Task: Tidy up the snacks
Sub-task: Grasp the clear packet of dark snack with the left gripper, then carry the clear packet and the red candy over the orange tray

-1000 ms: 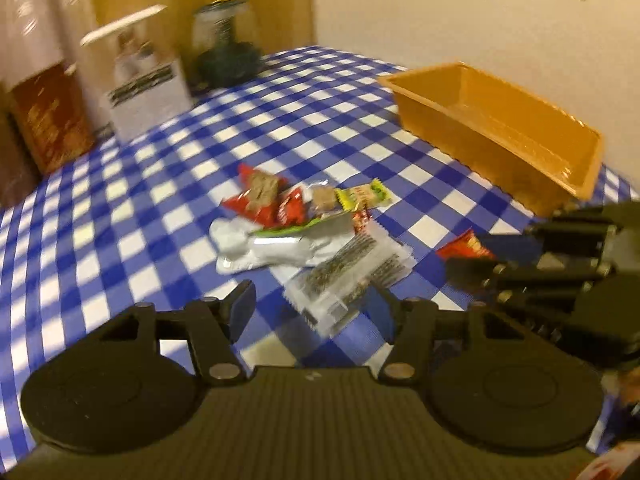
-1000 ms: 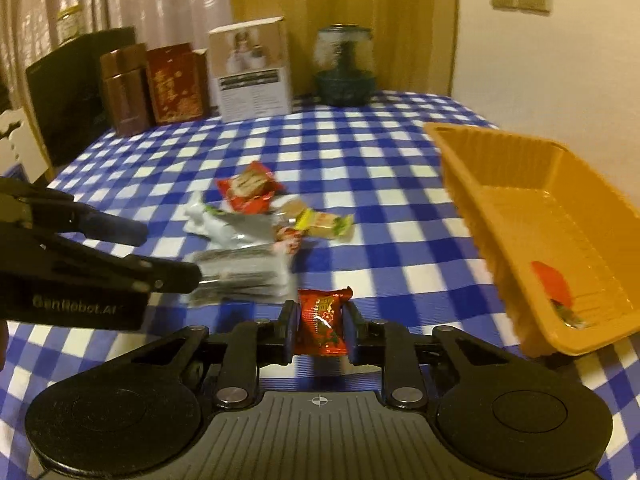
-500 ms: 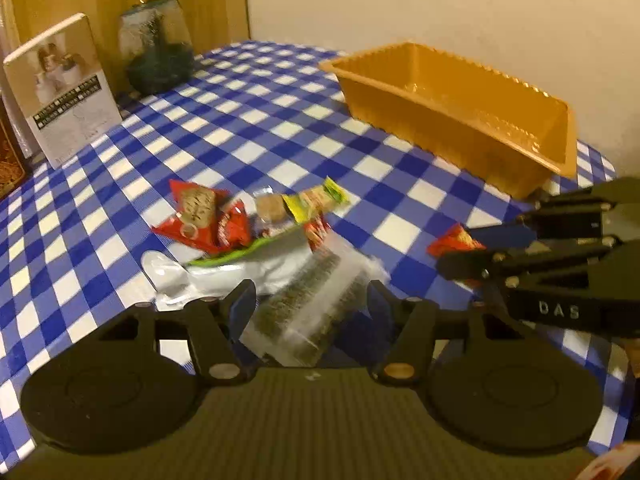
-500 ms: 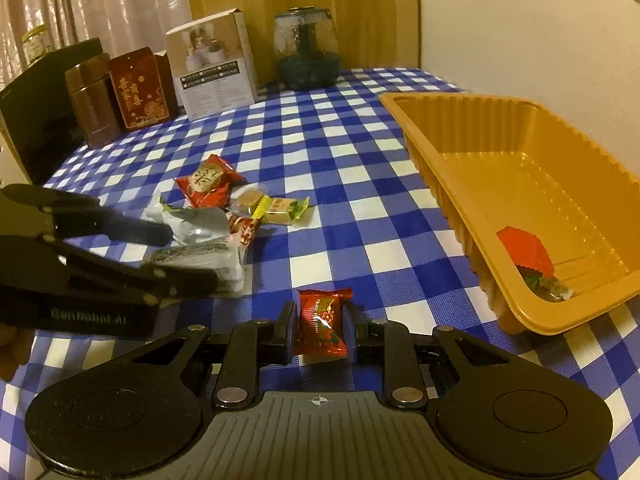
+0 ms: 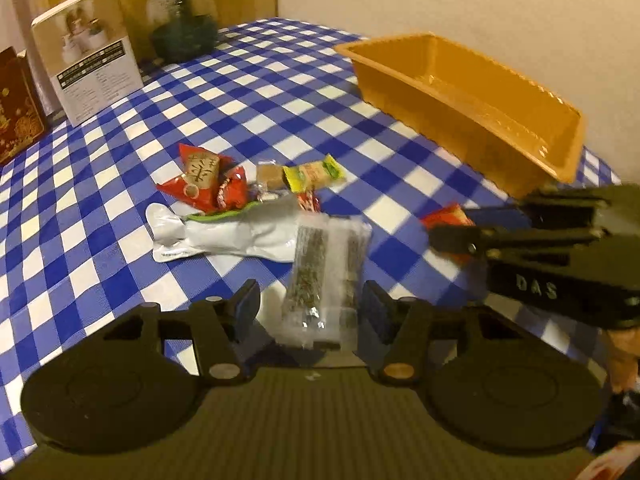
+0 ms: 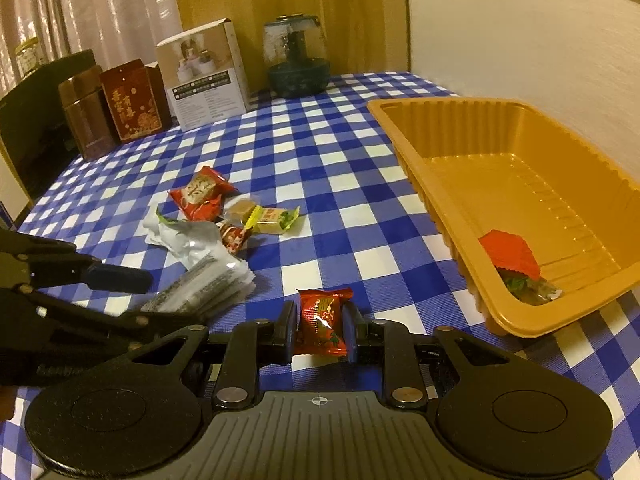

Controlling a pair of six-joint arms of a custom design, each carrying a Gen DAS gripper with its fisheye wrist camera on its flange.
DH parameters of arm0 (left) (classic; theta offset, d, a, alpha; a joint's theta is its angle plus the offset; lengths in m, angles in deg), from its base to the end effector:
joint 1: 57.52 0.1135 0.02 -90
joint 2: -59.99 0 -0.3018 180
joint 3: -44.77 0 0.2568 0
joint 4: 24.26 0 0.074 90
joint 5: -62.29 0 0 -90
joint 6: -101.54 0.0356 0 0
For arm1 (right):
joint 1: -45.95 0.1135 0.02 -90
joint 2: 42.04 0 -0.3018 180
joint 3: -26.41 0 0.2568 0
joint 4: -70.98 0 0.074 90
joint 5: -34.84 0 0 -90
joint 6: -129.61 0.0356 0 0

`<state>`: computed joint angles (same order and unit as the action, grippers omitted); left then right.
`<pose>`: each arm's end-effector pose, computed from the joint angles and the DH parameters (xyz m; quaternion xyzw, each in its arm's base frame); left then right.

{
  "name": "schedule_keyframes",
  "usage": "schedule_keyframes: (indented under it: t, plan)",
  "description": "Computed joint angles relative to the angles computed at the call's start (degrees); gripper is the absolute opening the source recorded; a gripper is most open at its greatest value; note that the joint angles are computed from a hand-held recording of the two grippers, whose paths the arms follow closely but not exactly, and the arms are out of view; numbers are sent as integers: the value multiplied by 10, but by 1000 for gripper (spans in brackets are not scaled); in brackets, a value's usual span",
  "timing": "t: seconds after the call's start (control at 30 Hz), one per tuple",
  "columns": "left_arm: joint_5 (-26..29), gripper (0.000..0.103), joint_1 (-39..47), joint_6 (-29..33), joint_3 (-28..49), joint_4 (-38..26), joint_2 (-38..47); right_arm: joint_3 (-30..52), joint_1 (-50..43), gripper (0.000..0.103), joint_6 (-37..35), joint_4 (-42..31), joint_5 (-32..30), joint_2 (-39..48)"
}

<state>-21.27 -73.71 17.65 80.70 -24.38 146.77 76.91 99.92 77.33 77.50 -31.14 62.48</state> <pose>0.2237 -0.0691 0.1307 0.2004 0.9197 -0.0820 0.3276 0.1991 0.2490 0.1193 -0.0542 0.9131 0.1192 0.3861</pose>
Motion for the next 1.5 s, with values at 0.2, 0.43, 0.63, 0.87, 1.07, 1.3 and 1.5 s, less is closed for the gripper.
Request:
schedule_keyframes:
  t: [0.2,0.43,0.63,0.87,1.07,1.3,1.5]
  plan:
    - [0,53,-7,2,3,22,22,1,-4,25,9,-3,-2,2]
    - [5,38,-11,-8,10,24,35,2,-1,25,9,-2,-2,0]
    - [6,37,-21,-34,14,-3,24,0,1,25,8,-4,0,-6]
    - [-19,36,-47,-88,-1,-17,-11,-11,2,25,0,3,2,-19]
    - [-48,36,-66,-132,-12,-30,-54,-21,9,25,-5,0,7,-42]
    - [-94,36,-92,-191,-26,-61,-125,-38,19,25,-16,-1,19,-77]
    - [-157,36,-144,-249,-40,-114,-207,-59,30,24,-29,1,27,-113]
